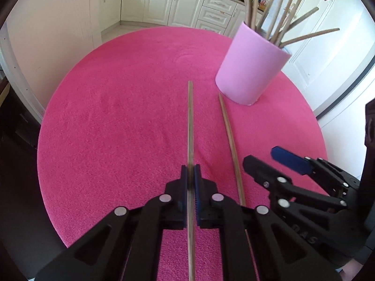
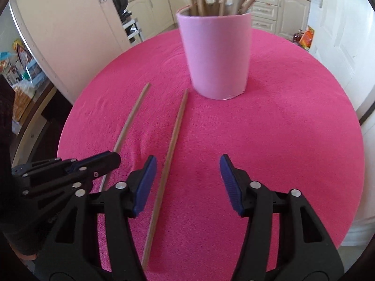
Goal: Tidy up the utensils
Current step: 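Close the left tool on a chopstick while the right tool grasps another, then lift both held chopsticks over the pink cup and lower them in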
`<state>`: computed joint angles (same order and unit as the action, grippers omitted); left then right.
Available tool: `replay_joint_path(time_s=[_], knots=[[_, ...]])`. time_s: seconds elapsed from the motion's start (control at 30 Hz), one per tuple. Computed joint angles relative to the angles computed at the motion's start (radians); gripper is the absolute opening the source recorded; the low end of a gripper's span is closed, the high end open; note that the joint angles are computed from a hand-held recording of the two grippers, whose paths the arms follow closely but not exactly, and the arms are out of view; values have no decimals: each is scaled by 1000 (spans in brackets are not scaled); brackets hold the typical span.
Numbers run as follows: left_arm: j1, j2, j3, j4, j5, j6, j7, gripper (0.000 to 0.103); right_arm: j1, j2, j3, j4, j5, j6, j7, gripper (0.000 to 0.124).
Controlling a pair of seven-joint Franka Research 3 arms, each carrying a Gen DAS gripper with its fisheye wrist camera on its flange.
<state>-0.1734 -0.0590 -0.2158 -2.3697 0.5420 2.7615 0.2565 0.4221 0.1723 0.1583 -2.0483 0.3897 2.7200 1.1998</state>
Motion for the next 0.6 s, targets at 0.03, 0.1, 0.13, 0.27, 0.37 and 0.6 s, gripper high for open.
replay_joint_path(time_s=[0.03,0.1,0.13,0.27,0.37,0.6], knots=[[4,-7,4,-10,2,11,-6,6,6,13,-4,21,-23,-28,17,37],[11,-16,7,-25,7,28,-20,6,21,30,-14,53,-81,-71,58,34],[15,-21,8,-34,9,36,-26,6,27,36,-17,63,-103,-84,72,34],[24,-26,5,-39,18,47,-40,6,34,55,-19,88,-143,-113,100,28],[28,-31,7,-49,19,64,-36,6,48,63,-28,90,-196,-100,134,16],[41,-38,-6,-48,87,77,-94,6,-17,33,17,52,-18,-86,-27,6]])
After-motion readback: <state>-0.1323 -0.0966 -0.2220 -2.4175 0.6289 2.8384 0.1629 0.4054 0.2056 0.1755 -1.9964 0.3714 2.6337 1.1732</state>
